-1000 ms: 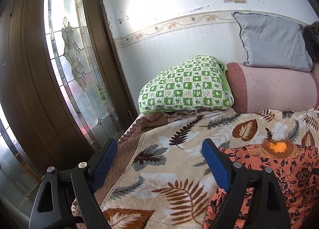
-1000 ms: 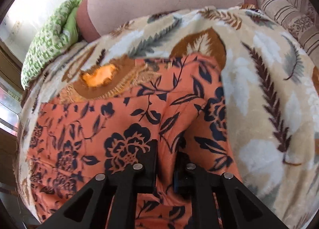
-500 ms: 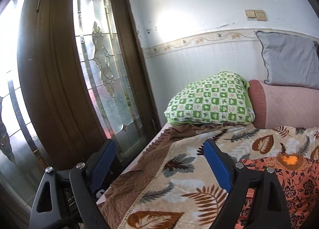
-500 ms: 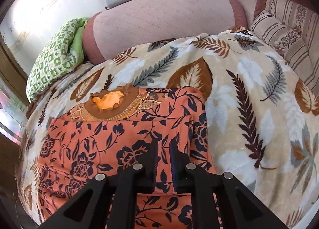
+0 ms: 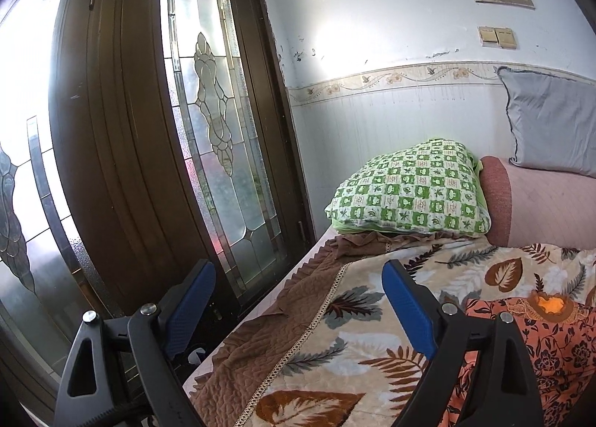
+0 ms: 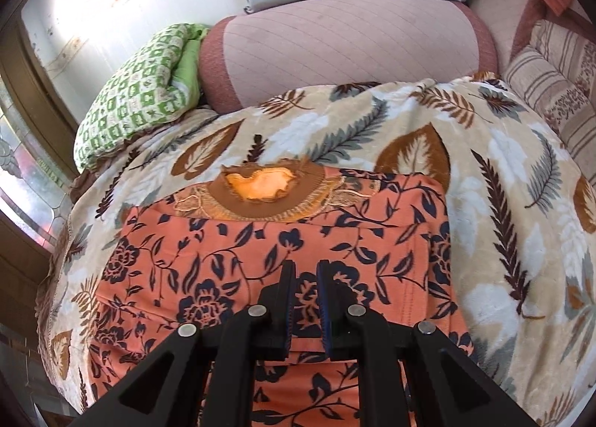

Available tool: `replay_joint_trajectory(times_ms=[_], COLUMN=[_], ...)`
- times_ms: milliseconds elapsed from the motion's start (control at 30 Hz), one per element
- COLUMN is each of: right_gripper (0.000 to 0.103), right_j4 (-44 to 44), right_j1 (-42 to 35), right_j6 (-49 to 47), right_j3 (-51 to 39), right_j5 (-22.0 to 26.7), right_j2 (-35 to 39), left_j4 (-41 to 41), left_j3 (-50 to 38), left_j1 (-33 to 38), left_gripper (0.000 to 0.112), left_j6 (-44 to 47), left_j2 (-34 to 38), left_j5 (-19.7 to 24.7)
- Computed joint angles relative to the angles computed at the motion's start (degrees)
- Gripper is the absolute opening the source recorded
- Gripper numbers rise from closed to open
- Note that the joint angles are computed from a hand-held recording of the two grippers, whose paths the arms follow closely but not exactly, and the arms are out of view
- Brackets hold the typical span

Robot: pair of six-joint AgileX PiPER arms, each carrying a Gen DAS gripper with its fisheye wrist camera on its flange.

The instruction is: Fold small clothes

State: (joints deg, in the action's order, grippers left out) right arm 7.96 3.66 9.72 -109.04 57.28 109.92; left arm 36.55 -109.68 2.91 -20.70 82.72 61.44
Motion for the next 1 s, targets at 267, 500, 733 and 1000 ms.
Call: replay_joint_trajectory(times_ms=[267, 500, 733, 1000], right_gripper=[0.013, 0.013, 0.014, 0.013], right_j4=[0.1, 0.8, 9.2, 15.1], right_j1=[-0.1, -0.3, -5.7, -13.6], right_j6=[-0.3, -0.9, -8.9, -12.2], right_j3=[-0.7, -0.6, 6.0, 9.1], right_j5=[0.1, 0.1, -3.1, -3.8], right_j2=[-0.1, -0.2, -3.9, -2.9], left_j4=[-0.1, -0.2, -15.5, -24.9], left_j3=[-0.2, -0.3, 2.3, -5.0], left_j1=[-0.6, -0.9, -1.3, -7.0], left_gripper=[0.091, 0.091, 0.096, 0.096], left_j6=[-0.5, -0.4, 8.5, 9.2], left_j2=[0.4, 0.7, 4.0, 19.9], left_j5=[0.2, 0.3, 3.1, 4.3])
